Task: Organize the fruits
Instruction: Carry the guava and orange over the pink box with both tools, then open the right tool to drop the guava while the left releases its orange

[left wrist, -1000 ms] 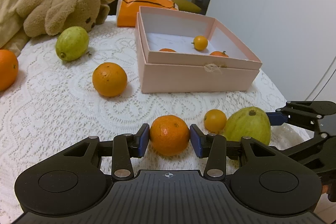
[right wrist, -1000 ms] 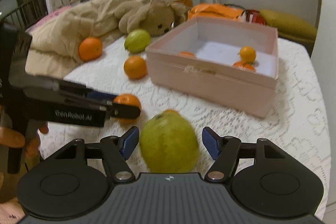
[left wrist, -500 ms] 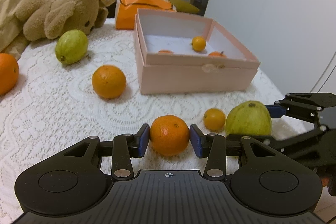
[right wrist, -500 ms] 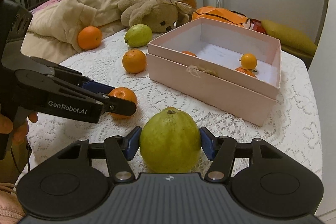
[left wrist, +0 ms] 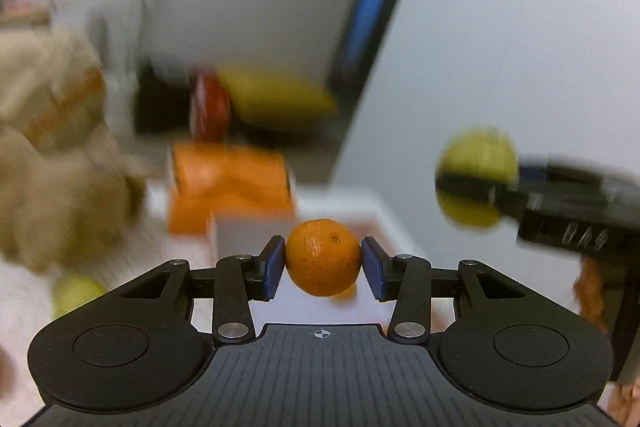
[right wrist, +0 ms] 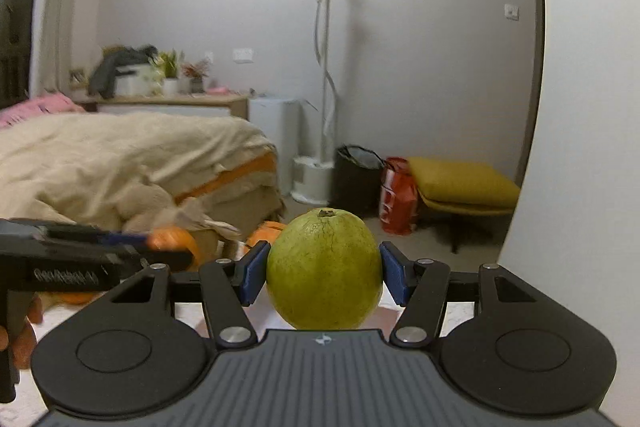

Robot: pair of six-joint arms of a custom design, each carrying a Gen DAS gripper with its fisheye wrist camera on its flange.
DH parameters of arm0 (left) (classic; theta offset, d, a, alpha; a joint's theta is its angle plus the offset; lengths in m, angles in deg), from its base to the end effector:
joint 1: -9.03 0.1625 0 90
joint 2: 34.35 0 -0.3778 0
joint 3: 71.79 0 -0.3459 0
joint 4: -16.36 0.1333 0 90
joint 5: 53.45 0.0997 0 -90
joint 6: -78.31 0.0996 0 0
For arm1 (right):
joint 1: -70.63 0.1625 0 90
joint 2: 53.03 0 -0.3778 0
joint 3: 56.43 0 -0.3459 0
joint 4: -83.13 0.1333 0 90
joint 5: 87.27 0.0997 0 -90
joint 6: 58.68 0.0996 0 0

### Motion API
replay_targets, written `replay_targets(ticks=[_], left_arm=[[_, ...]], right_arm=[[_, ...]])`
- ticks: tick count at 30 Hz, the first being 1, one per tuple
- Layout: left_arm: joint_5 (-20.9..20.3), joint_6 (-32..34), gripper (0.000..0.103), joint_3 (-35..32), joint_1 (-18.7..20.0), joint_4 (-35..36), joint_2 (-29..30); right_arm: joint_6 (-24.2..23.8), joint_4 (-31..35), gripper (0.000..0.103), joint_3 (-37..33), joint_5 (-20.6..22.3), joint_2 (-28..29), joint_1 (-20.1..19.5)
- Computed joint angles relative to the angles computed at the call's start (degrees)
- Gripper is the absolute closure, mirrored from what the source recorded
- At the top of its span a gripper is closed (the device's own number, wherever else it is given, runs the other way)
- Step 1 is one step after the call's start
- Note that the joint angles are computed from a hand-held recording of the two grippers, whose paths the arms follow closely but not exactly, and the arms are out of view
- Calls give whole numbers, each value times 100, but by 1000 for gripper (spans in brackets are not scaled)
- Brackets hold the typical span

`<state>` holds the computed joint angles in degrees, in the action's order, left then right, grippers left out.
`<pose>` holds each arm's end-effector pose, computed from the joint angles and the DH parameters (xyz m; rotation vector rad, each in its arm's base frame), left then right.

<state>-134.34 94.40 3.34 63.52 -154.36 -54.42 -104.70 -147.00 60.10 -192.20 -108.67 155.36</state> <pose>-0.2768 -0.6445 -0.0369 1.2483 2.7064 -0.7090 0.0617 -0.5025 0.2521 0.4844 -1.9165 1.3553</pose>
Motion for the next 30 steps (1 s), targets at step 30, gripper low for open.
replay_targets(ticks=[30], left_arm=[[824,-335,56,1045,634,-1885,-631]], right_arm=[[1600,3430,42,-2503,-961,1284,-374]])
